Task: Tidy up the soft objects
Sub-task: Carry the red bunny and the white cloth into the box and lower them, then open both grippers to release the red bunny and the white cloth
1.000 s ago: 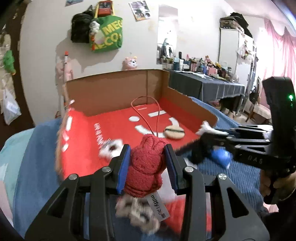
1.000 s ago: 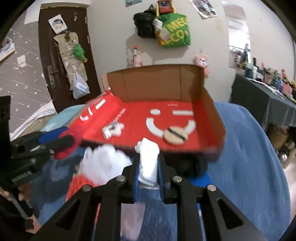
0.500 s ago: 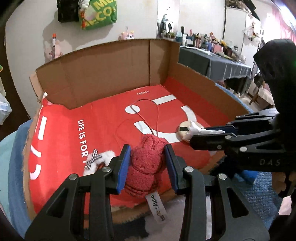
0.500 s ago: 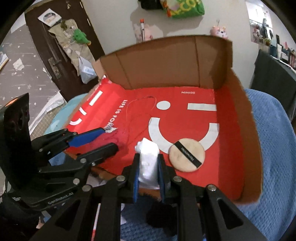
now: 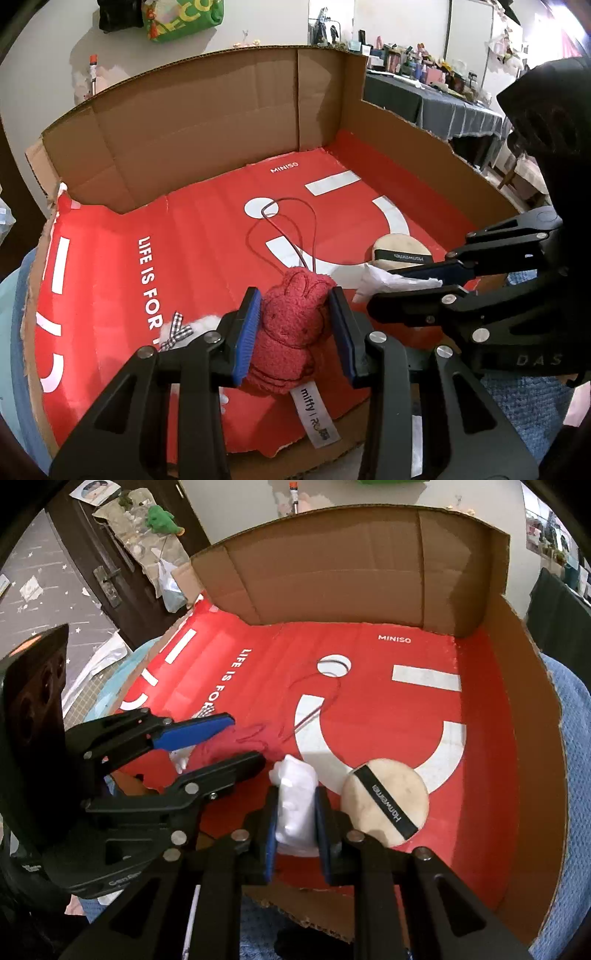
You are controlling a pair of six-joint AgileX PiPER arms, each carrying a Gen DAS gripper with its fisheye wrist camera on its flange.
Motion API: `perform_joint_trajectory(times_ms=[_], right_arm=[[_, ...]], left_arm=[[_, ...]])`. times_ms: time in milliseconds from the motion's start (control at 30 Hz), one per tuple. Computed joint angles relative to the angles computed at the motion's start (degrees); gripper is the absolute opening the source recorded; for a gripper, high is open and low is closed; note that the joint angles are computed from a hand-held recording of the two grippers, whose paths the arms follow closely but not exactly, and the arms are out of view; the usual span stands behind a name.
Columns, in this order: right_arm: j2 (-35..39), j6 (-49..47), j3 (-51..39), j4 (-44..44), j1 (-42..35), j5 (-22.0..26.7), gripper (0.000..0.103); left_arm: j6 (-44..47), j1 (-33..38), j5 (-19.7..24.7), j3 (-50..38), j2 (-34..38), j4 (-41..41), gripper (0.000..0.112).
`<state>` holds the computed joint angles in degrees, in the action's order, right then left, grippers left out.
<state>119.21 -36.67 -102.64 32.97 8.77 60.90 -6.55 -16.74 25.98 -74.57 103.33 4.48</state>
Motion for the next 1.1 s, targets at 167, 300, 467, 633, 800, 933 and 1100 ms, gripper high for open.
perform_joint_trajectory(times_ms=[167,300,467,633,800,933,1100], right_arm=[[1.1,1.0,-1.4,-1.2,0.5,0.6,0.021],[2.1,1.3,-2.0,-1.5,0.7,0.7,0.022],[2.5,1.0,-1.7,-1.1,0.6,0.2,0.023],[2.6,0.6,-1.7,-0.9,0.6,0.1,0.024],[2.7,0.4,-1.9,-0.8,0.5,0.3,0.024],[2.6,0.3,-1.8,-0.8,0.3,0.4,0.027],[2.5,-0.1,-1.8,-0.8,0.3,0.4,0.032]], left_arm=[[0.7,0.3,-0.4,0.5,0.1,-0.5,0.036],[1.2,0.4,-0.9,0.5,0.4,-0.8,0.038],[2.1,0.4,-2.2,1.6,-0.1,-1.1,0.038],[3.9,0.6,-2.8,2.3,-0.6,-2.5,0.04],[5.2,1.0,-2.8,2.5,-0.8,-4.3,0.045],[6.7,1.5,-3.1,2.7,-1.1,-6.1,0.047],[6.6,1.8,-3.7,3.0,-1.4,-6.1,0.051]])
